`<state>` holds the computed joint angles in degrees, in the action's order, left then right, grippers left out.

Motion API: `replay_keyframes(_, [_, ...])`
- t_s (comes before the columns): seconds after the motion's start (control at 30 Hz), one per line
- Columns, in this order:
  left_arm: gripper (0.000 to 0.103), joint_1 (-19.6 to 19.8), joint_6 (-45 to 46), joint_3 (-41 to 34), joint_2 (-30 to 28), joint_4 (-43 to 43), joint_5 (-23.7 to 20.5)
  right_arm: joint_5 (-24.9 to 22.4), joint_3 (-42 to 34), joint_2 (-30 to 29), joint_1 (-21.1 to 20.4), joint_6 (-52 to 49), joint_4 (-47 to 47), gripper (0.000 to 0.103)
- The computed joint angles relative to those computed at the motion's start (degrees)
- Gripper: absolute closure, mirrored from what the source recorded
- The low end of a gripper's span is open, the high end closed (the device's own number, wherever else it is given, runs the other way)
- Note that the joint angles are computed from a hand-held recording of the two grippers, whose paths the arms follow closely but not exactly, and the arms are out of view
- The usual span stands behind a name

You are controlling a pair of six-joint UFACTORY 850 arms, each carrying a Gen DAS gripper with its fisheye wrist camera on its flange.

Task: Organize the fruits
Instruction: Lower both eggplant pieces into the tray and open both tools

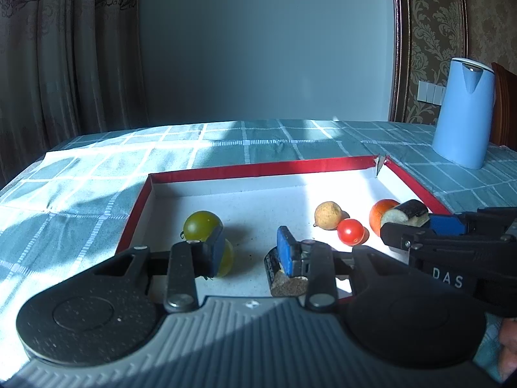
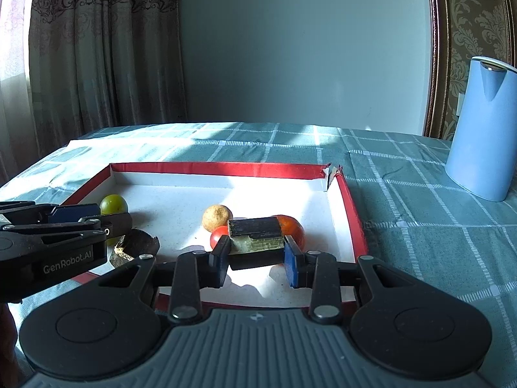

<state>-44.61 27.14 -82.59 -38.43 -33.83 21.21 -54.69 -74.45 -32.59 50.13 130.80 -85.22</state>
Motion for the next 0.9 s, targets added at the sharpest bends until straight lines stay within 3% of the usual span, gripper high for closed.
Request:
replay_keyframes(0.23, [0.068, 0.00, 0.68, -0.22, -0.19, -1.10, 0.19, 1.67, -2.19, -1.30, -0.67, -3.16, 1.56, 0.070])
replay_keyframes(0.3, [0.056, -0.03, 1.64, -0.30, -0.27, -2.53, 0.49, 2.27, -3.26, -2.01, -0.76, -5.00, 2.19, 0.070])
replay_keyframes(0.43, [0.053, 0.10, 1.19, -0.40, -0.31, -2.60, 0.25, 3.95, -4.99, -3.12, -1.09, -7.98, 4.31, 0.069])
replay_keyframes(0.6, [0.038, 0.16, 1.98, -0.46, -0.38, -4.01, 0.41, 5.13, -5.60, -3.41, -1.69, -9.75, 5.59, 0.069])
replay_keyframes(0.73, [0.028, 0.37, 0.65, -0.04, -0.12, -3.10, 0.23, 5.77, -4.14, -2.40, -1.46, -8.46, 4.42, 0.057])
replay_keyframes(0.83, [0.020, 0.82, -3.86, 1.43, 0.73, 0.51, 1.27, 1.95, -2.87, -1.71, -0.20, -6.38, 2.91, 0.034])
replay_keyframes(0.9, [0.016, 1.07, -5.42, 2.96, 1.59, 1.66, 2.83, -1.62, -1.54, -0.97, 1.02, -5.41, 1.62, 0.034])
